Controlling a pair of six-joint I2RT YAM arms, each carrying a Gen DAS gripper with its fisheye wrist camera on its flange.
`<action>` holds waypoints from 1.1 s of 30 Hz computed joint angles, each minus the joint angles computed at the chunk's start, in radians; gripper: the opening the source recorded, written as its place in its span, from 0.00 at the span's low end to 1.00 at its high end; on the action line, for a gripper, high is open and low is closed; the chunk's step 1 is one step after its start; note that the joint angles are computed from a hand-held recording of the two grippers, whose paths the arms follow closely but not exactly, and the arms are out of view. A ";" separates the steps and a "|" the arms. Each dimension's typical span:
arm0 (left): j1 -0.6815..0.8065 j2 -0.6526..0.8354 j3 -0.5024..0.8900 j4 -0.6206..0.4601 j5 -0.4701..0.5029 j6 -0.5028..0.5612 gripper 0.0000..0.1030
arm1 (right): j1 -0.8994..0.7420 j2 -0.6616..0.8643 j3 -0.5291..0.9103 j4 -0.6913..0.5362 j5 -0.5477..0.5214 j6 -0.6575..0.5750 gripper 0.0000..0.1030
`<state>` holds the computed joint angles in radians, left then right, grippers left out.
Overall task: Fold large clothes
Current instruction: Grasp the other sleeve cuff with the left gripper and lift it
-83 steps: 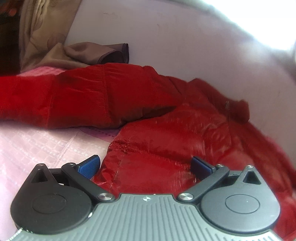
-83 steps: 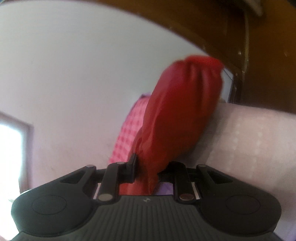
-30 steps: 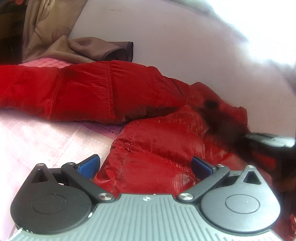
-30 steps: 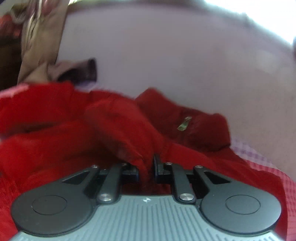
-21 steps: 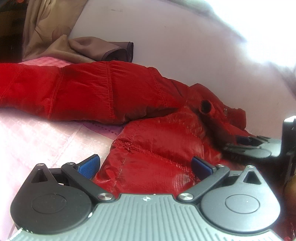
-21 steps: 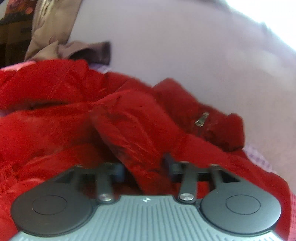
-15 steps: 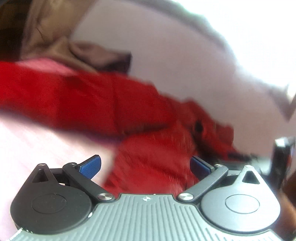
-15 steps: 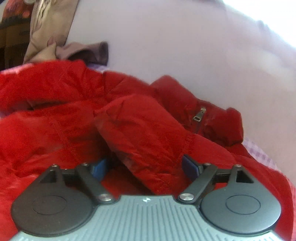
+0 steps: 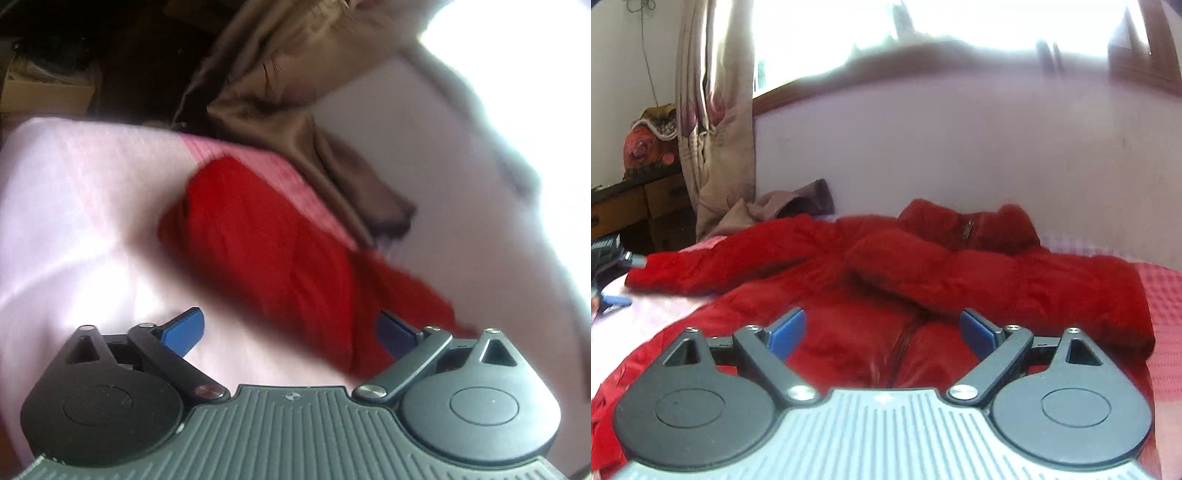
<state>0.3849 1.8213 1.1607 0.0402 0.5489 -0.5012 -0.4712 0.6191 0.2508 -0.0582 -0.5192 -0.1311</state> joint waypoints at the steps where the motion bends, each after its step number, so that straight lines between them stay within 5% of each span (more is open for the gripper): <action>1: -0.003 0.022 0.031 -0.006 -0.020 -0.019 0.95 | -0.002 -0.011 -0.004 -0.013 -0.006 -0.008 0.88; 4: -0.005 0.102 0.122 0.001 -0.029 -0.061 0.93 | 0.027 -0.040 -0.022 -0.029 0.029 -0.009 0.88; 6: -0.024 0.140 0.185 -0.018 -0.073 -0.057 0.82 | 0.044 -0.042 -0.019 -0.050 0.048 -0.004 0.88; 7: -0.027 0.158 0.210 -0.037 -0.082 -0.044 0.54 | 0.050 -0.044 -0.018 -0.060 0.056 0.002 0.88; 8: -0.028 0.183 0.253 -0.080 -0.083 -0.022 0.12 | 0.050 -0.055 -0.022 -0.069 0.061 0.010 0.88; 9: -0.027 0.218 0.309 -0.128 -0.071 -0.003 0.05 | 0.046 -0.068 -0.029 -0.075 0.059 0.016 0.88; 17: -0.079 0.114 0.300 -0.044 -0.141 -0.007 0.04 | -0.156 -0.146 -0.004 -0.215 -0.144 0.029 0.88; 23: -0.260 -0.060 0.297 0.023 -0.194 0.063 0.05 | -0.364 -0.163 0.069 -0.340 -0.308 -0.025 0.89; 33: -0.697 0.031 0.516 -0.105 -0.253 0.217 0.05 | -0.790 0.000 0.152 -0.521 -0.648 -0.302 0.90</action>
<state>-0.3124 1.8522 1.6769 -0.0652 0.2958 -0.2838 -1.2616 0.6190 0.4025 -0.5788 -1.1675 -0.4326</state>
